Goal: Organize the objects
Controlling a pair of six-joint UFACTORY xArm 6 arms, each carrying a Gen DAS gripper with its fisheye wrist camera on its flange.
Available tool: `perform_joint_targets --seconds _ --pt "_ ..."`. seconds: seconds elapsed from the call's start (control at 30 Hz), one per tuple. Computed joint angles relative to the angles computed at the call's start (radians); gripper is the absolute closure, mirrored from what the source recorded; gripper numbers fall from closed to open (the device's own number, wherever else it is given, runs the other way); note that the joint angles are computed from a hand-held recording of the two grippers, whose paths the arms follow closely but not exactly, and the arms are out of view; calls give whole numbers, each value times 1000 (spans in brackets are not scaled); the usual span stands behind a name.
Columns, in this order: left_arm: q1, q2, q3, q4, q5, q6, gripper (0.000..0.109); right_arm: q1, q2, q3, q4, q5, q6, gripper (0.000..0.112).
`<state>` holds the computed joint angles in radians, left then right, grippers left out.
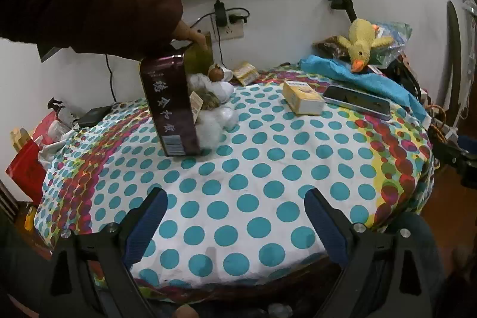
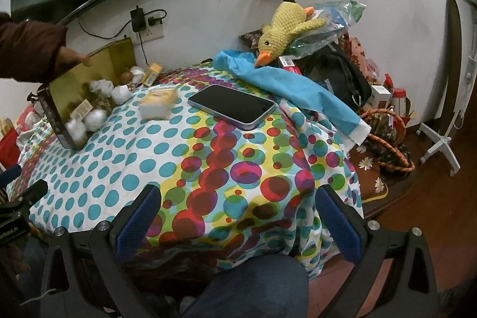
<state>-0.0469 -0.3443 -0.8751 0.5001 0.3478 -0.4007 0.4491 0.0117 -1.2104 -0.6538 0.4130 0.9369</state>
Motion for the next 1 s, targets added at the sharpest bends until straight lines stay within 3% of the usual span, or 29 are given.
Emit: perform_joint_targets --seconds 0.13,0.2,0.57,0.77,0.87,1.0 --pt "17 -23 18 5 -11 -16 13 8 1 2 11 -3 -23 9" --pt "29 -36 29 65 -16 -61 13 10 1 3 21 -5 -33 9" --pt "60 -28 64 -21 -18 -4 13 19 19 -8 70 0 -91 9" --pt "79 -18 101 -133 -103 100 13 28 31 -25 3 6 -54 9" --pt "106 -12 121 -144 -173 132 13 38 32 -38 -105 -9 8 9" --pt "182 26 87 44 -235 -46 13 66 104 -118 -129 5 -18 9"
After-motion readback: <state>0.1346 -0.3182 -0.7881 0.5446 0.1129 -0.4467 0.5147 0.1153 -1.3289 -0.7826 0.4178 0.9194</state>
